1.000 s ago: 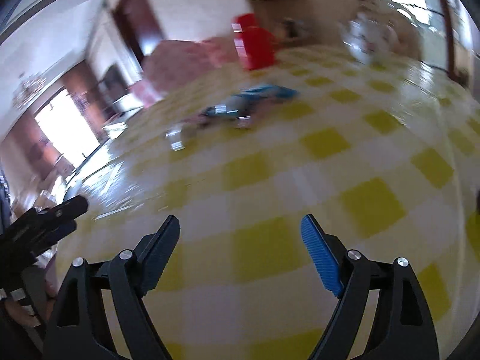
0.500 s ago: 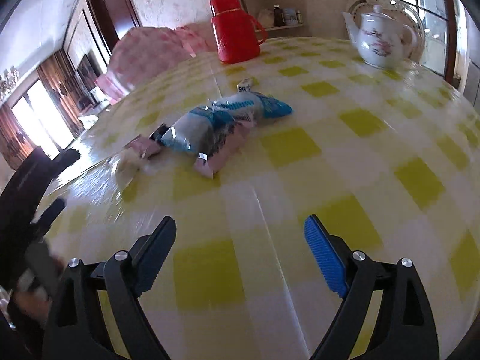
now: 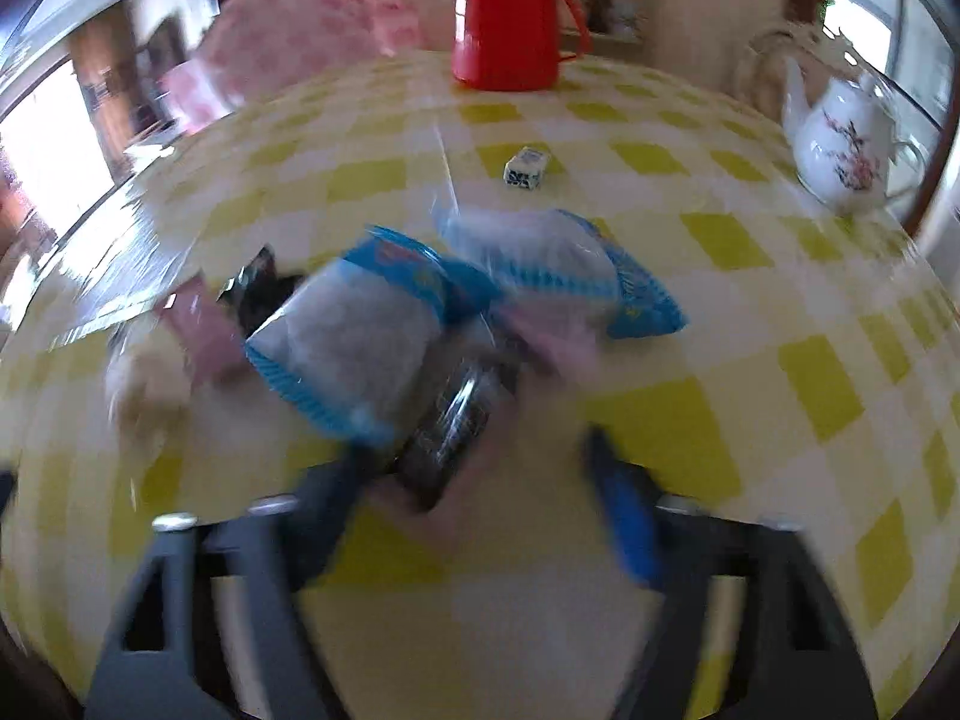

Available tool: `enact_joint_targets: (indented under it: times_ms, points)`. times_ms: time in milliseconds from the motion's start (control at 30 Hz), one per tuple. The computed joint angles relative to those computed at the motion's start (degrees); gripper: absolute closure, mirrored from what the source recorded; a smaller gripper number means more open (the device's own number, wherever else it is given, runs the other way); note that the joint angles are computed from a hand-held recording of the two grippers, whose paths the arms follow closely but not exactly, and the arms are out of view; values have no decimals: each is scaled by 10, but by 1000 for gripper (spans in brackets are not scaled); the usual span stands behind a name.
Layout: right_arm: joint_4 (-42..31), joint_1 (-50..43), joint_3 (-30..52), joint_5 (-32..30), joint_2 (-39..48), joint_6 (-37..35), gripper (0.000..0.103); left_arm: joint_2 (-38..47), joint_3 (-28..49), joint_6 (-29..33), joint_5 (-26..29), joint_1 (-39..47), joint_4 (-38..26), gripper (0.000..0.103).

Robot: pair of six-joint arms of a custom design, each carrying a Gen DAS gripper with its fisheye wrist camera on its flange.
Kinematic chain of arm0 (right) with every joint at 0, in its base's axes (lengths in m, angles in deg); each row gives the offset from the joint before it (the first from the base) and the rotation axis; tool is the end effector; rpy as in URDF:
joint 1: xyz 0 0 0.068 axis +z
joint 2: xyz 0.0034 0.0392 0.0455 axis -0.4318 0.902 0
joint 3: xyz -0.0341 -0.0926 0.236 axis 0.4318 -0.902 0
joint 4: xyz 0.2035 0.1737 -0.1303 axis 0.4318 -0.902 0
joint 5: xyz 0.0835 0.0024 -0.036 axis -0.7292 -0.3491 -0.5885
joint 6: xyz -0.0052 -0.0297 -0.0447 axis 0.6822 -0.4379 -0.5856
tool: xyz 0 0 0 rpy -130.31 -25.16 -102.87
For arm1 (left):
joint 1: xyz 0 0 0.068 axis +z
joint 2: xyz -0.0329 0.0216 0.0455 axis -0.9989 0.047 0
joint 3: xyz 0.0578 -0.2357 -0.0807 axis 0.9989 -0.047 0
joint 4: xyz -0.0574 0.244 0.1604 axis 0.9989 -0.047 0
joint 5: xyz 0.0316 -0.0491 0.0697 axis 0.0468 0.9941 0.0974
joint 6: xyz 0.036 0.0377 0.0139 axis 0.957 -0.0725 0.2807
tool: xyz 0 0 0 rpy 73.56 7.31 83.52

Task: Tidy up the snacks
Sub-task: 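Grasp the dark chocolate bar with the right tool while the left grasps a cream bun packet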

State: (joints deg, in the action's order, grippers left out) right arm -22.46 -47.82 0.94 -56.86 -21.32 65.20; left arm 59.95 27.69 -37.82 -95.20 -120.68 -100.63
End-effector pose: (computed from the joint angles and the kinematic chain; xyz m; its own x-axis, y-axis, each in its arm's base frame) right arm 0.2074 -0.0759 0.1969 -0.7860 0.0851 -0.6124 0.0692 0.9964 0.0497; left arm 0.1812 -0.1037 0.2166 -0.5251 -0.5227 -0.6716 -0.2276 0.8467 -0.4810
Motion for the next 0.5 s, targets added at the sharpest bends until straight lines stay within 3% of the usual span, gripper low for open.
enact_joint_targets:
  times_ms: [67,133,300,467,500]
  points:
    - [-32,-70,-2,-70,-11,-50,62,2,-2,-4,1,-1,6,2]
    - [-51,-118,-3,-102,-16,-86,61,15,4,1,3,-5,8,2]
    - [-14,-69,9,-49,14,-70,53,25,9,12,6,-9,8,2]
    - [24,-28,36,-29,71,-58,53,48,15,19,39,6,16,2]
    - [22,-31,35,-33,68,-63,65,62,21,29,52,9,18,2]
